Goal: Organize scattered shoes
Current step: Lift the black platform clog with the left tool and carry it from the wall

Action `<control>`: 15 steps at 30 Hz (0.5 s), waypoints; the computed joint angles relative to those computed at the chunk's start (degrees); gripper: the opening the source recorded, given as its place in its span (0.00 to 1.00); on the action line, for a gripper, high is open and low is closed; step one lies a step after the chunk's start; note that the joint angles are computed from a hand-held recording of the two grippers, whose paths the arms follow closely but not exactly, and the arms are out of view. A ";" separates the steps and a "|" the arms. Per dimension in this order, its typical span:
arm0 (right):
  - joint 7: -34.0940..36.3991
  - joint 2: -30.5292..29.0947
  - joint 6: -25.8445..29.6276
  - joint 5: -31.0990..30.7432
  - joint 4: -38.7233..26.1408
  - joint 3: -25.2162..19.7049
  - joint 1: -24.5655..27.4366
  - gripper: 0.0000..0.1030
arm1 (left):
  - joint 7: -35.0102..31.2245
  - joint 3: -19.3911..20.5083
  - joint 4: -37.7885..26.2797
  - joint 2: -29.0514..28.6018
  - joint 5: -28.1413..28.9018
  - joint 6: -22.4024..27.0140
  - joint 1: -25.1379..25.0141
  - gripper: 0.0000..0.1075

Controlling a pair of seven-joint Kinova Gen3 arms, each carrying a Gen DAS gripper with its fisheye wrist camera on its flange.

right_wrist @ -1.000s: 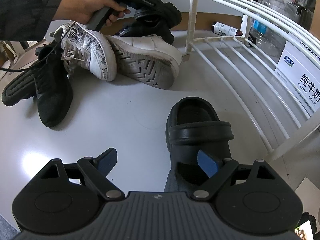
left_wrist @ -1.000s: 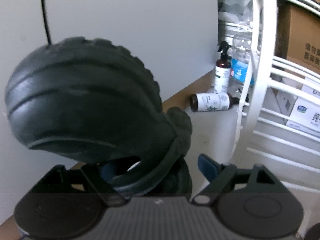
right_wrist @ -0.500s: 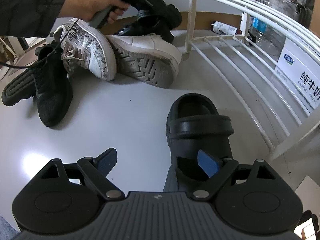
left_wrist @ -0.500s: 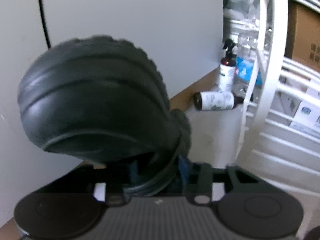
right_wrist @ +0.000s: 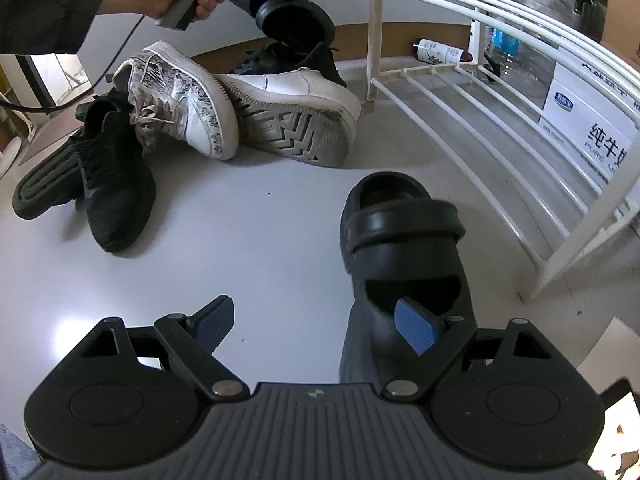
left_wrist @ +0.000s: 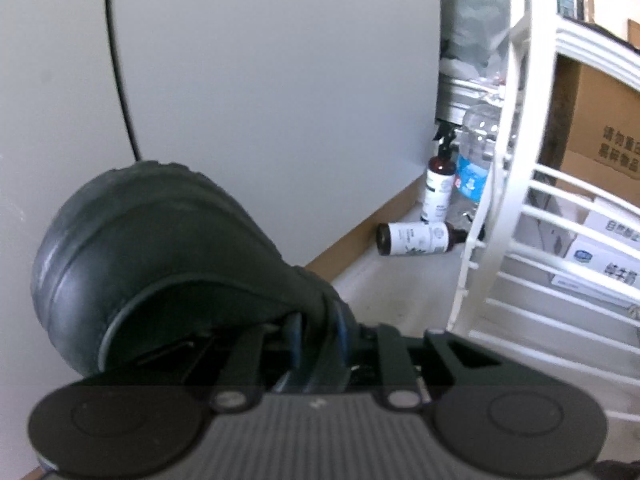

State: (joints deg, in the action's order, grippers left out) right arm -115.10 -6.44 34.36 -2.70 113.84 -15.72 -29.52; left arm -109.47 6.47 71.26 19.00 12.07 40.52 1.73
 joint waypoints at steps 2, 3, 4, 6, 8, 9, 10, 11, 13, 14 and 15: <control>1.34 -0.96 0.49 -0.52 0.22 -0.10 -0.57 0.89 | -0.53 0.38 -0.04 -1.06 1.28 0.91 -0.87 0.17; 1.89 -1.31 0.61 -0.43 0.23 -0.21 -0.70 0.89 | -0.63 0.42 0.06 -1.87 1.92 1.38 -1.28 0.17; 2.32 -1.64 0.71 -0.22 0.21 -0.37 -0.78 0.89 | -0.74 0.42 0.15 -2.74 2.62 1.89 -1.71 0.17; 2.65 -2.34 0.66 0.39 0.08 -0.59 -0.60 0.89 | -1.35 0.28 0.52 -4.48 3.34 2.57 -2.18 0.17; 1.62 -3.26 -0.16 1.45 0.07 -1.04 0.10 0.89 | -2.47 0.15 1.61 -6.59 4.90 2.35 -2.84 0.17; 1.01 -3.68 -0.62 1.95 0.08 -1.27 0.49 0.89 | -3.51 0.33 2.48 -8.31 6.43 2.57 -3.74 0.17; 0.39 -4.10 -1.08 2.47 0.08 -1.50 0.88 0.89 | -4.36 -0.07 2.78 -9.91 7.03 3.71 -3.88 0.17; -0.59 -4.52 -1.61 2.98 0.19 -1.88 1.35 0.89 | -5.03 -0.45 2.73 -11.38 7.35 5.22 -3.99 0.17; -2.77 -5.50 -3.10 3.41 0.85 -2.52 2.18 0.89 | -5.43 -1.30 2.06 -13.48 7.79 7.92 -3.74 0.17; -3.94 -5.95 -3.85 3.54 1.22 -2.95 2.55 0.89 | -6.11 -1.88 2.01 -14.20 8.76 8.82 -3.70 0.17; -4.73 -6.18 -4.26 3.70 1.41 -3.30 2.78 0.89 | -6.10 -2.32 2.08 -15.97 10.27 10.65 -4.21 0.17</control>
State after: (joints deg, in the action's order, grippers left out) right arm -119.83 -12.62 30.10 1.01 115.25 -19.01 -26.74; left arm -115.58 4.14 73.34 3.03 22.34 51.16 -2.48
